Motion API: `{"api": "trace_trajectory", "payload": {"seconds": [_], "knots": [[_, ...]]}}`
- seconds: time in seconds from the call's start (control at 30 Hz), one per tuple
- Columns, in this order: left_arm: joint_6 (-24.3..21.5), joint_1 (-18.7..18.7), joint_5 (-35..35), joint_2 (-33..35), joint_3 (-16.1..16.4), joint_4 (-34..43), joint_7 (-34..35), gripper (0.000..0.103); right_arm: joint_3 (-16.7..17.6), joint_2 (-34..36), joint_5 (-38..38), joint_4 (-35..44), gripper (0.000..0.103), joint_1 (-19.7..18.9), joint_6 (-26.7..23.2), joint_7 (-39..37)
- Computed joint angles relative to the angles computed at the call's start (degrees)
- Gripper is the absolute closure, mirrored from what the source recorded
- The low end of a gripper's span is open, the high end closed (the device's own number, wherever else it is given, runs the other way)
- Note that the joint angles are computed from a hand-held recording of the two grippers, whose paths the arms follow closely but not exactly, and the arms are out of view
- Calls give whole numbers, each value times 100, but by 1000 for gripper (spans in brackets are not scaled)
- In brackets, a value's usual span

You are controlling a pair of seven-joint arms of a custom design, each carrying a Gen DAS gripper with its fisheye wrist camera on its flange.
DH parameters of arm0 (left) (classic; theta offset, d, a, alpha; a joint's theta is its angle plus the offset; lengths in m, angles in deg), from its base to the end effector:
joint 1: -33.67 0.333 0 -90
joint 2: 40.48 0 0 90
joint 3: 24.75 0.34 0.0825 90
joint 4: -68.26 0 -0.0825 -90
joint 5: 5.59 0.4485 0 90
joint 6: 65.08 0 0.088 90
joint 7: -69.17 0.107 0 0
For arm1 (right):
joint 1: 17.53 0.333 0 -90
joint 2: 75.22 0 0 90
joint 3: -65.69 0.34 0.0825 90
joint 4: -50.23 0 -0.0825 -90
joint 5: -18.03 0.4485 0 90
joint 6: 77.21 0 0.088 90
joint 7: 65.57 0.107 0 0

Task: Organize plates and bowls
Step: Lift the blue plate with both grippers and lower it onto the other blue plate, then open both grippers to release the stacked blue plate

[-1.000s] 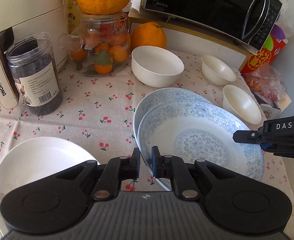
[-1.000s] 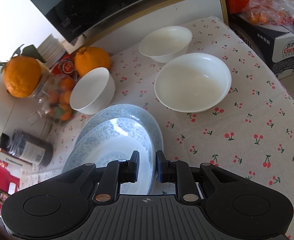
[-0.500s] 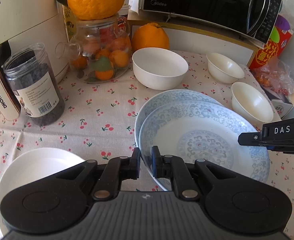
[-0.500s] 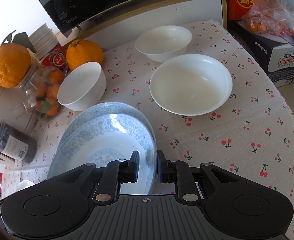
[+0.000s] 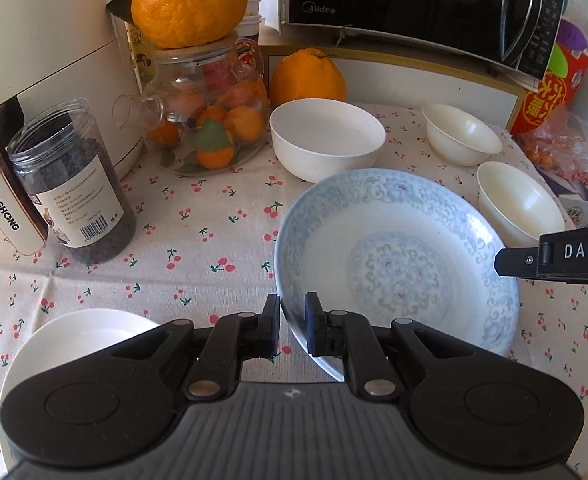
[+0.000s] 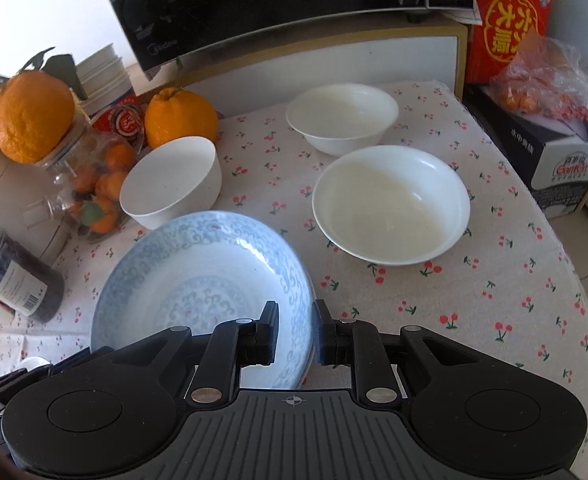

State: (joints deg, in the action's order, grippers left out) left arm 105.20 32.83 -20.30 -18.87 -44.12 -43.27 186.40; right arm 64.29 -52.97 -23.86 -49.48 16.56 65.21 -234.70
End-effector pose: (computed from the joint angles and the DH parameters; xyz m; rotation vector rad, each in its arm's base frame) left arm 0.6860 -0.2146 0.3502 -1.3409 2.3254 -0.8495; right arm 0.6274 0.4083 0.3786 -1.1172 2.3250 -0.5125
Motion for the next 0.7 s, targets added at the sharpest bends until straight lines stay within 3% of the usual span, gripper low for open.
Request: {"api": "trace_trajectory", "payload": {"seconds": [0.33, 0.7], "knots": [[-231, 112, -186, 21, -76, 68, 96, 81, 35, -179, 289, -316, 81, -128, 305, 29], [-573, 392, -1024, -208, -301, -50, 919, 50, 63, -421, 95, -565, 45, -109, 532, 113]]}}
